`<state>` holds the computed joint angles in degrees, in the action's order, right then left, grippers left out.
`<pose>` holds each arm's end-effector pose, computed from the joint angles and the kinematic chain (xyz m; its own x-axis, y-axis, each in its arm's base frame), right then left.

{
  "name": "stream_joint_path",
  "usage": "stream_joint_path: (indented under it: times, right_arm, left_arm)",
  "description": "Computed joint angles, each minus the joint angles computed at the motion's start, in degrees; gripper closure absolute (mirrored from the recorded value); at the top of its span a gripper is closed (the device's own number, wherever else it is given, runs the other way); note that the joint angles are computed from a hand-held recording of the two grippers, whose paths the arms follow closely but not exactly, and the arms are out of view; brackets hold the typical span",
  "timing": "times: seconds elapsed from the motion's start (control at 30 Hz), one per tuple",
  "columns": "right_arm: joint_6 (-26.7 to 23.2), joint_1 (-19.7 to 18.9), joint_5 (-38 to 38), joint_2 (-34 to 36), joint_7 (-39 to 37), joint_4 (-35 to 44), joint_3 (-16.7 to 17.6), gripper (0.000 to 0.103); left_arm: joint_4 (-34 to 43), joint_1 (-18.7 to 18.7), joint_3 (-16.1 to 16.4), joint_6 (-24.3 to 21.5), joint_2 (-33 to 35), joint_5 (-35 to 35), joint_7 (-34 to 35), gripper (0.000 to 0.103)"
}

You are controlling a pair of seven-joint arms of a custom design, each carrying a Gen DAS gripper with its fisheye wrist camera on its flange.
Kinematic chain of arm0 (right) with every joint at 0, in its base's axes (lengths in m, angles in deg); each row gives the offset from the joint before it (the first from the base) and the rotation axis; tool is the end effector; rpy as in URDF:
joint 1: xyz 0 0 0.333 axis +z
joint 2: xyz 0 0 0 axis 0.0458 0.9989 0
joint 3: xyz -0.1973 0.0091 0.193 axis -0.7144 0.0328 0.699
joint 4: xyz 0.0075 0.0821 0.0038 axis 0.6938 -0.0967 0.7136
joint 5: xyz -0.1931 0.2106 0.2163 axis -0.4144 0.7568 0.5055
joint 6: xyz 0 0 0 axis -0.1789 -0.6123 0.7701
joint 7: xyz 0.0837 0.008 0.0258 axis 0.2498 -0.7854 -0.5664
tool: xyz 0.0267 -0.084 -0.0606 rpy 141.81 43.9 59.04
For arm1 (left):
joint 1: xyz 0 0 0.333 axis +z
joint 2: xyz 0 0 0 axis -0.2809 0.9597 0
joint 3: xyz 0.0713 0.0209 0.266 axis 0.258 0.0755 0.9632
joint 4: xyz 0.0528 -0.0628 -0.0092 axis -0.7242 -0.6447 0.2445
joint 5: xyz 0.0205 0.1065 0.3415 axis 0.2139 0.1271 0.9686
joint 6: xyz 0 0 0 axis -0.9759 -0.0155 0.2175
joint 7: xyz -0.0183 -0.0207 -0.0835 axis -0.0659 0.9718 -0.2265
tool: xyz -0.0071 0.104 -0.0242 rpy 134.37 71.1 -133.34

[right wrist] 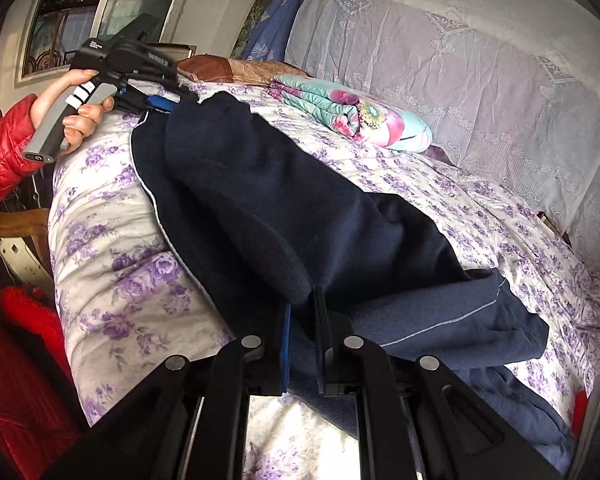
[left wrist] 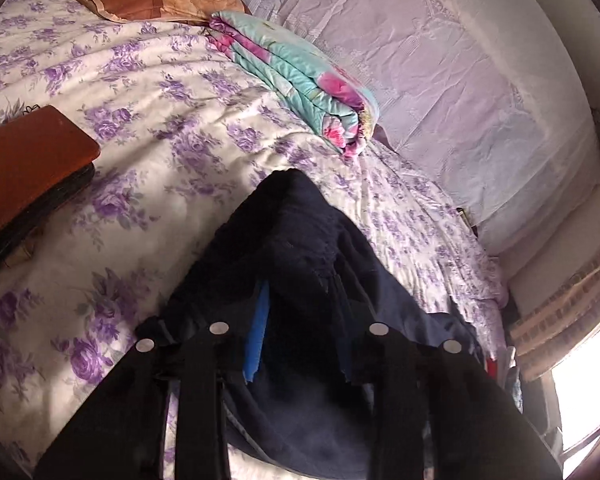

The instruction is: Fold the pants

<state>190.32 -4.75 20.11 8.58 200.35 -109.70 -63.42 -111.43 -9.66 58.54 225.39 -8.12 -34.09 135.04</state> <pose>0.3492 0.1636 0.4703 0.2617 -0.8975 0.3549 -0.4524 -0.4389 -0.7763 0.5944 0.0026 0.4661 -0.1908 -0.7249 0.6619 -0.7475 -0.3297 -0.5766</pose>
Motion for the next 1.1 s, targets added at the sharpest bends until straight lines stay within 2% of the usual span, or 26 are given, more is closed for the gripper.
stream_joint_path:
  times: [0.07, 0.17, 0.23, 0.3, 0.33, 0.37, 0.4, 0.43, 0.47, 0.5, 0.53, 0.57, 0.6, 0.63, 0.7, 0.73, 0.77, 0.8, 0.83, 0.87, 0.9, 0.93, 0.97, 1.03, 1.07, 1.1]
  right_arm:
    - [0.03, 1.02, 0.62, -2.84, 0.34, -0.9, -0.99, 0.094]
    - [-1.49, 5.46, 1.93, -7.17, -1.04, -3.04, -3.98, 0.094]
    - [-4.06, 10.21, 3.5, -7.16, -3.28, -4.0, -6.99, 0.094]
    - [-8.53, 14.28, 4.73, -3.48, -4.92, -3.25, -9.4, 0.094]
    - [-9.73, 14.48, 7.93, -1.08, -7.79, -2.67, -9.0, 0.092]
    - [-9.42, 12.68, 7.12, 0.92, -6.98, -2.36, -7.28, 0.091]
    - [-7.52, 9.64, 2.29, 0.92, -2.64, -2.37, -4.84, 0.089]
    - [-8.8, 8.61, 1.48, 0.39, -1.59, -1.86, -2.95, 0.089]
    - [-10.51, 9.26, 1.26, 0.15, -1.51, -1.35, -2.8, 0.088]
    - [-11.72, 10.35, 1.03, 0.03, -1.61, -1.08, -3.37, 0.085]
    - [-12.34, 11.45, 0.89, -0.12, -1.79, -1.13, -4.32, 0.083]
    - [-12.97, 13.48, 0.44, -0.19, -1.95, -1.18, -6.56, 0.081]
    - [-14.07, 17.51, 1.52, -0.3, -3.51, -1.23, -10.79, 0.075]
    - [-14.52, 22.22, 6.61, -1.13, -7.97, -1.66, -15.79, 0.062]
    - [-13.37, 30.72, 16.01, -4.57, -15.26, -2.84, -25.39, 0.049]
    - [-12.5, 32.51, 19.72, -6.82, -17.04, -2.9, -27.97, 0.047]
    - [-12.25, 32.3, 21.53, -8.02, -16.76, -2.03, -28.7, 0.045]
    - [-11.63, 30.1, 23.78, -8.32, -16.41, -0.8, -27.66, 0.038]
    - [-10.92, 25.89, 22.31, -7.3, -12.19, 1.81, -26.09, 0.028]
    - [-11.28, 20.88, 20.53, -5.49, -7.93, 4.48, -23.06, 0.024]
    - [-13.46, 15.88, 14.85, -2.07, -0.59, 9.15, -21.05, 0.021]
    - [-15.58, 12.21, 12.77, 1.18, 2.74, 12.94, -19.16, 0.021]
    - [-18.37, 7.21, 13.9, 5.75, 3.14, 17.9, -15.92, 0.021]
    - [-23.88, 0.75, 15.01, 14.29, 3.97, 26.77, -12.15, 0.021]
    - [-27.37, -0.49, 14.41, 18.5, 5.35, 31.18, -11.85, 0.021]
    - [-30.12, -0.38, 13.71, 21.85, 6.92, 34.39, -12.61, 0.021]
  left_arm:
    - [-2.39, 1.32, 0.43, -2.53, -2.85, -3.49, 2.48, 0.078]
    - [-8.08, 1.29, 2.07, -3.4, -9.11, -7.58, 8.42, 0.078]
    - [-11.99, 0.6, 3.4, -2.9, -12.52, -7.39, 11.87, 0.078]
    - [-13.53, -0.27, 3.98, -1.39, -12.23, -3.76, 10.41, 0.078]
    - [-13.36, -0.63, 4.0, -0.47, -10.83, -1.38, 8.49, 0.078]
    - [-13.04, -0.71, 4.17, -0.64, -9.16, -0.07, 6.68, 0.077]
    - [-13.35, -0.35, 4.72, -2.3, -8.28, -2.78, 7.35, 0.075]
    - [-14.31, 0.15, 5.07, -3.55, -8.98, -5.67, 9.38, 0.073]
    - [-15.51, 0.36, 5.17, -3.38, -10.41, -6.56, 9.89, 0.072]
    - [-17.08, 0.3, 5.21, -1.82, -12.2, -8.38, 10.83, 0.065]
    - [-19.0, 0.04, 5.32, 0.39, -14.42, -11.46, 12.86, 0.054]
    - [-21.07, -0.44, 5.76, 2.31, -16.89, -15.05, 15.77, 0.049]
    - [-23.09, -0.9, 6.09, 4.29, -19.72, -18.97, 19.49, 0.044]
    - [-24.51, -1.3, 6.18, 5.58, -22.09, -21.7, 22.8, 0.044]
    - [-26.13, -2.5, 6.21, 6.45, -25.42, -23.12, 27.44, 0.042]
    - [-26.26, -3.31, 5.87, 6.2, -26.16, -21.23, 28.03, 0.036]
    - [-25.93, -4.28, 5.55, 5.53, -26.09, -18.81, 28.15, 0.034]
    - [-25.52, -5.43, 5.19, 5.14, -25.72, -17.24, 28.74, 0.031]
    - [-24.91, -6.68, 4.25, 5.71, -24.97, -15.9, 29.32, 0.027]
    - [-24.09, -8.1, 3.08, 7.42, -23.78, -14.4, 29.68, 0.024]
    - [-22.88, -9.71, 1.76, 9.94, -21.99, -12.93, 30.19, 0.019]
    - [-21.34, -11.14, 0.5, 12.82, -19.65, -11.62, 30.31, 0.016]
    - [-20.11, -12.18, -0.22, 14.95, -17.66, -9.69, 28.74, 0.015]
    - [-17.66, -13.37, -1.6, 17.84, -12.75, -4.99, 23.82, 0.005]
    - [-16.82, -14.38, -2.47, 21.94, -10.76, -6.71, 26.37, 0.005]
    - [-16.69, -15.95, -3.93, 28.69, -9.79, -10.43, 32.94, 0.005]
